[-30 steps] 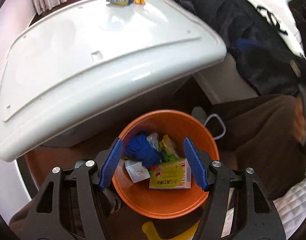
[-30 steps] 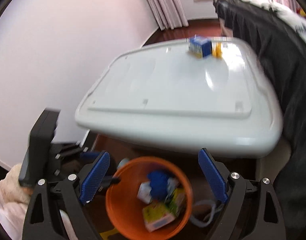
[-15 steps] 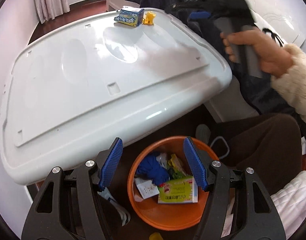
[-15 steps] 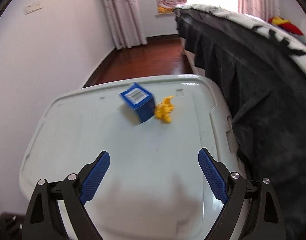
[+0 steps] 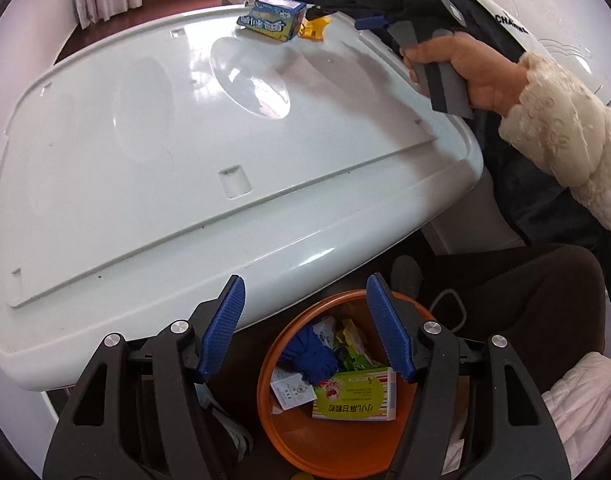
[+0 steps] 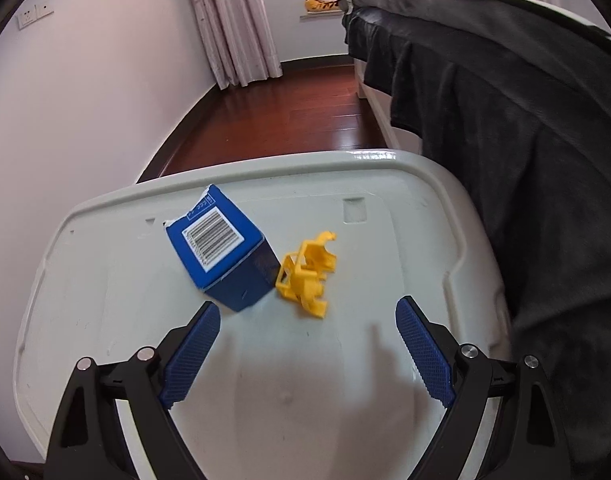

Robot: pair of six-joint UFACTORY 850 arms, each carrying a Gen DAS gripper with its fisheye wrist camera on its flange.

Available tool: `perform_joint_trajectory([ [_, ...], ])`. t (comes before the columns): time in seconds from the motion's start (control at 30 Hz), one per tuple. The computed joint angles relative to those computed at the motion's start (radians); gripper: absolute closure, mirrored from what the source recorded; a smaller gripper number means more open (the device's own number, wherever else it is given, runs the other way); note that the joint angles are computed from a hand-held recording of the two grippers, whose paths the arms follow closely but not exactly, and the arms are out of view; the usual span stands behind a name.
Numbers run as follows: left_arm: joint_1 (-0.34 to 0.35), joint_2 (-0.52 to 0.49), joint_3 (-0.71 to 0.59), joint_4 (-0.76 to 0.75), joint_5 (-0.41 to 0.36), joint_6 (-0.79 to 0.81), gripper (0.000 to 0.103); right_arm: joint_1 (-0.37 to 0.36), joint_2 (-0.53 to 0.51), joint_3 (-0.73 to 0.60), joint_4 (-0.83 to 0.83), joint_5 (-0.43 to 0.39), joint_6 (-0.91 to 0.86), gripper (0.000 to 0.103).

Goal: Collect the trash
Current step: 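Grasp the yellow plastic toy with the right gripper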

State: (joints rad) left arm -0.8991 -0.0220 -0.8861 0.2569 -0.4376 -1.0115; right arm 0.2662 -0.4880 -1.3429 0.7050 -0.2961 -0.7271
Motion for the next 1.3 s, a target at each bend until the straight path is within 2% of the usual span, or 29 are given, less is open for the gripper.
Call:
perform_joint_trajectory([
  [0.13, 0.007, -0.01, -0.003, -0.043, 0.008, 0.049, 0.041, 0.001, -0.034, -0.037, -0.043, -0.017, 0.033, 0.029],
  [0.23, 0.012, -0.023, -0.011, -0.084, 0.004, 0.095, 0.036, -0.012, -0.056, -0.056, 0.035, -0.036, -0.022, 0.029],
  [0.4, 0.011, -0.03, -0.019, -0.096, 0.009, 0.118, 0.036, -0.023, -0.086, -0.084, 0.111, -0.056, -0.108, 0.029],
  [0.63, 0.016, -0.042, -0.026, -0.146, 0.017, 0.165, 0.036, -0.016, -0.093, -0.095, 0.13, -0.057, -0.165, 0.029],
  [0.67, 0.016, -0.043, -0.027, -0.149, 0.018, 0.168, 0.036, -0.014, -0.088, -0.089, 0.117, -0.048, -0.161, 0.033],
  [0.7, 0.014, -0.045, -0.027, -0.145, 0.019, 0.165, 0.036, -0.011, -0.084, -0.085, 0.101, -0.038, -0.155, 0.042],
  [0.73, 0.014, -0.046, -0.028, -0.143, 0.019, 0.164, 0.035, -0.01, -0.081, -0.082, 0.087, -0.028, -0.145, 0.047],
  [0.8, 0.013, -0.049, -0.033, -0.147, 0.017, 0.169, 0.035, -0.012, -0.071, -0.067, 0.104, -0.024, -0.157, 0.064],
  [0.87, 0.014, -0.05, -0.035, -0.165, 0.021, 0.185, 0.035, -0.017, -0.076, -0.074, 0.092, -0.029, -0.151, 0.072],
  [1.03, 0.006, -0.049, -0.043, -0.129, 0.014, 0.156, 0.035, -0.008, -0.061, -0.056, 0.046, -0.016, -0.129, 0.072],
  [1.17, 0.004, -0.039, -0.041, -0.091, 0.015, 0.119, 0.035, -0.011, -0.01, -0.006, 0.103, -0.012, -0.173, 0.072],
  [1.3, 0.009, -0.03, -0.044, -0.028, 0.004, 0.057, 0.035, -0.027, 0.096, 0.099, 0.238, -0.039, -0.327, 0.072],
])
